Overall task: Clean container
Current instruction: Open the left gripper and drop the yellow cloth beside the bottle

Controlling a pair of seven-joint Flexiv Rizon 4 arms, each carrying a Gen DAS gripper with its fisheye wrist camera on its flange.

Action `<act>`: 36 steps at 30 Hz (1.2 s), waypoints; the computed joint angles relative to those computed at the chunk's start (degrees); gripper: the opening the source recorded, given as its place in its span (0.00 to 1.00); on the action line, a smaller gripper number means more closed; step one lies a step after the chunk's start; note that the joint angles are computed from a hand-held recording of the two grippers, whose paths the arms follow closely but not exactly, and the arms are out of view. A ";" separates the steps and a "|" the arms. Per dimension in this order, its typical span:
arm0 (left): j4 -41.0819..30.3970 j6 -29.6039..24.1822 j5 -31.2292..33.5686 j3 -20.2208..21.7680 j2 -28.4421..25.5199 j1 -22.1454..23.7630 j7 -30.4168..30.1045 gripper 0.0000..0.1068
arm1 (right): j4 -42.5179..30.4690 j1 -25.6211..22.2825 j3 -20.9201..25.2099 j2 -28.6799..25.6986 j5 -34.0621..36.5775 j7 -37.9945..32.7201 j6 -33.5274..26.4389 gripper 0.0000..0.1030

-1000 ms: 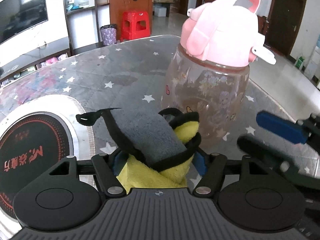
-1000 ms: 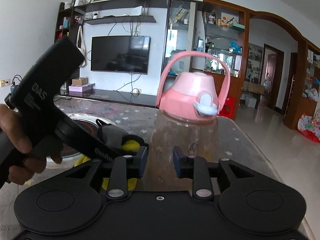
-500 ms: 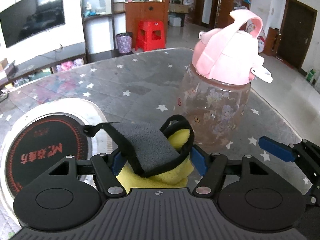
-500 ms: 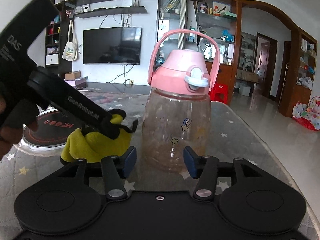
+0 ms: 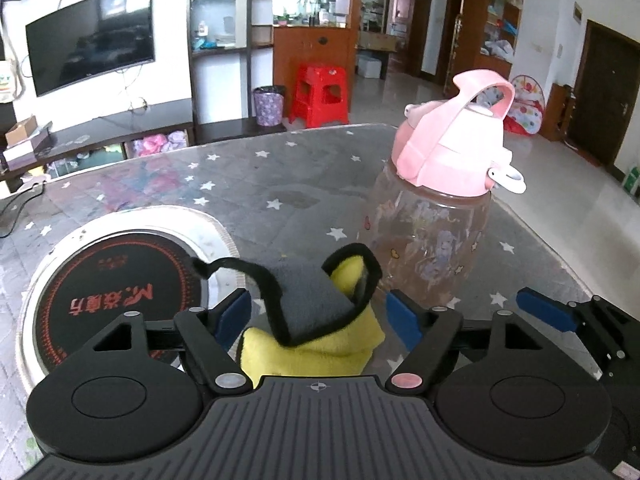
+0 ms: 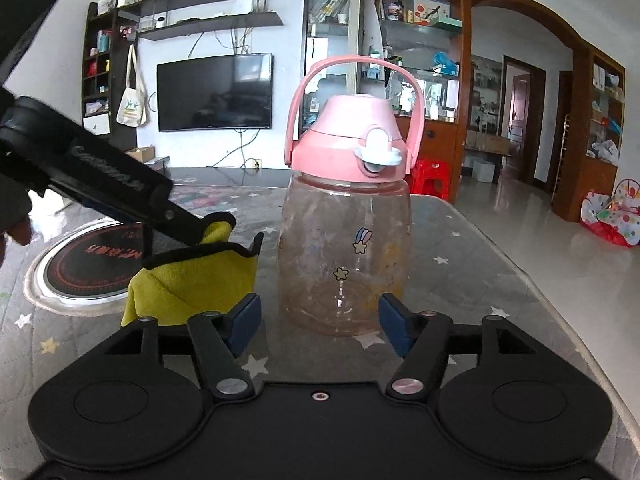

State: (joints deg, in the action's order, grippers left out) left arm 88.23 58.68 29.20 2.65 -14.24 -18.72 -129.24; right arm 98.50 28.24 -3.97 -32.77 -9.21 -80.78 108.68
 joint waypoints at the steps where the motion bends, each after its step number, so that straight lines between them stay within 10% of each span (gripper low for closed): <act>1: 0.26 0.39 0.43 0.30 0.42 -0.05 -0.70 0.73 | -0.29 -0.04 0.04 -0.15 -0.02 0.06 -0.13 0.68; 36: 6.09 -13.05 13.73 -3.73 5.45 -3.31 -17.44 0.75 | 0.88 4.01 -4.95 0.57 1.05 2.45 -3.23 0.86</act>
